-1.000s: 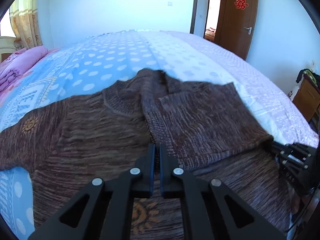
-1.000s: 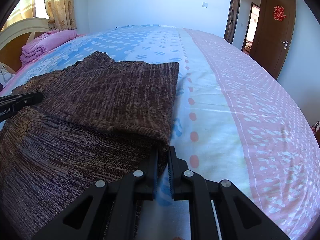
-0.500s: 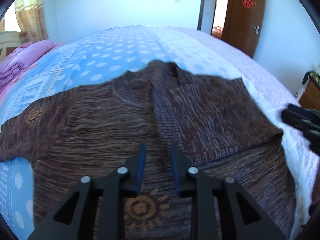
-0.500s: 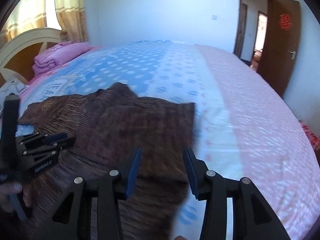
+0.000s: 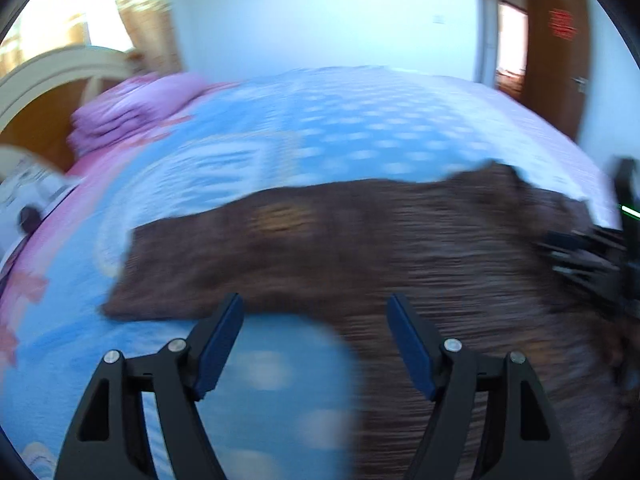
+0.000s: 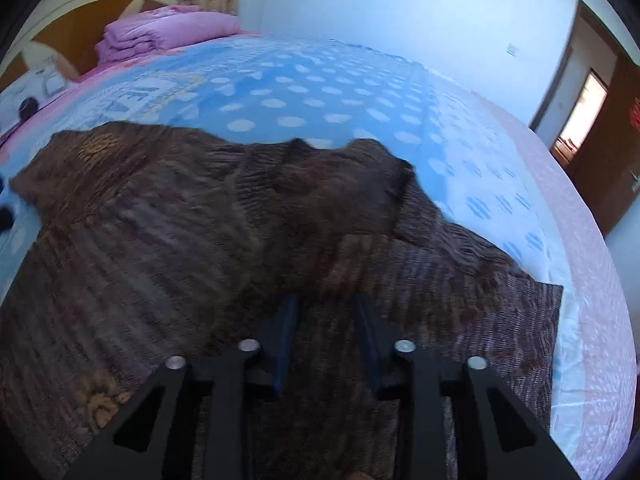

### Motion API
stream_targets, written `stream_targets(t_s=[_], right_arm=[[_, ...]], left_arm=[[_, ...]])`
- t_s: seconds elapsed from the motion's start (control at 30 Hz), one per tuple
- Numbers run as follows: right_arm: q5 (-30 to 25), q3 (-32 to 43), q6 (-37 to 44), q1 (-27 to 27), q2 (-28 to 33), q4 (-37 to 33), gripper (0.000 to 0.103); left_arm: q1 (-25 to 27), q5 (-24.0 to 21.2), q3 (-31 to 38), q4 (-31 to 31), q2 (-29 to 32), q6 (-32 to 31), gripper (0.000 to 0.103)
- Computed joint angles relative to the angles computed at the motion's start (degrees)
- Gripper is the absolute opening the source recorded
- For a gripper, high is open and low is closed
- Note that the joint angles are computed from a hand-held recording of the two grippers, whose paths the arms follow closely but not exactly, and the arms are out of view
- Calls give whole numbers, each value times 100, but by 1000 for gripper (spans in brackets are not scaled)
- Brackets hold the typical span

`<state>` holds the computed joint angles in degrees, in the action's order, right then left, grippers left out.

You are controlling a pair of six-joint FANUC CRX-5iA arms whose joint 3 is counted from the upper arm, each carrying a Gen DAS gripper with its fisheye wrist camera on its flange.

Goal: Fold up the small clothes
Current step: 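Move the left tool to the other sleeve cuff and grasp it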

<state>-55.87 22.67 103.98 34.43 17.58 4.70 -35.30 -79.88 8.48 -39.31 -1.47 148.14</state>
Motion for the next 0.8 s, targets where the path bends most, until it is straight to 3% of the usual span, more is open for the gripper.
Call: stream_targets(t_s=[0.1,0.23,0.3,0.4,0.53,0.7,0.8], right_arm=[[216,-214,-238,-69,-261,-9,30],[-512,78,183,-279,-175,-885,37],[7,-459,269,-173,-457,-711,37],[110,-587,158,-150,-543,-674,37],[601,-1065,-47,18,-732,-200,37],[831,-1282,-247,151,-773,278,37],[785,-1222,-220,128,-752,189,37]], left_arm=[[301,-372,-482,-238,-426,182,77],[738,-733,-983,-525,-877,540,82],[1012,-683,-1202,-504,-1097,630,82],[1388,-538,-1405,-383,-1300,709,85],[1832,89,-1641,105,-1507,704,85],[1831,304,-1608,190,-1376,782,84],[1925,446,-1597,360,-1252,622,75]])
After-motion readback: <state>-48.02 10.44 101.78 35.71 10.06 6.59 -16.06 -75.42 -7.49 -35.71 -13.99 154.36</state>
